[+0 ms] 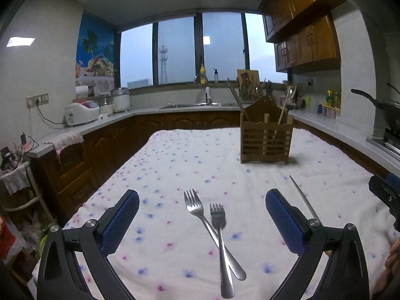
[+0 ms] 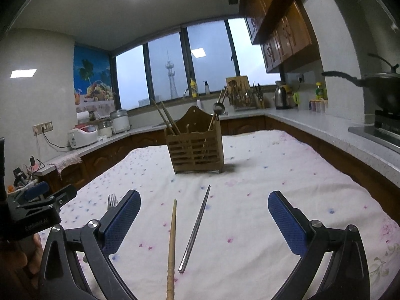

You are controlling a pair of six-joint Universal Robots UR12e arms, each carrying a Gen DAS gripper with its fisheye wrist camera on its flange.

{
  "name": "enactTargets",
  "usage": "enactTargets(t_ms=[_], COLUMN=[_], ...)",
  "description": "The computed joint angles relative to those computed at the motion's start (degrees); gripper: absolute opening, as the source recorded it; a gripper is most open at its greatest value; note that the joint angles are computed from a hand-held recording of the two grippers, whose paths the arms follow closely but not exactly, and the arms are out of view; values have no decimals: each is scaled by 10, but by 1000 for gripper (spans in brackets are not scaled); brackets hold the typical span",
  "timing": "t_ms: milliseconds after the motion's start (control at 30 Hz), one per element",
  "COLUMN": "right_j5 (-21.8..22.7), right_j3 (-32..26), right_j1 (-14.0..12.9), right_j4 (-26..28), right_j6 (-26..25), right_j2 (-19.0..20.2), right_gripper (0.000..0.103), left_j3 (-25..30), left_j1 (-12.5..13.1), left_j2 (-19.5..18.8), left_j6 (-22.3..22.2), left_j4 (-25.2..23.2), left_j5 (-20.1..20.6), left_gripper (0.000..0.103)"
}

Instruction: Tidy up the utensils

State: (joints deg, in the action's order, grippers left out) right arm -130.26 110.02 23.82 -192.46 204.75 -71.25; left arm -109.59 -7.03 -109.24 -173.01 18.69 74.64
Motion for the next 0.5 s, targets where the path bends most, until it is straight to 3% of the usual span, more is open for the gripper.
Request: enactTargets(t_ms=[500], right_j5=[-3], right_j3=[2], right_j1=[1], right_j4=[2], right_j6=[2], right_j2=[0], right_gripper=[103], left_j3=[-14], left_j1=[3], left_j2=[-4], left_j6=[-2], left_j4=[22], left_j5=[-5], left_gripper=[102])
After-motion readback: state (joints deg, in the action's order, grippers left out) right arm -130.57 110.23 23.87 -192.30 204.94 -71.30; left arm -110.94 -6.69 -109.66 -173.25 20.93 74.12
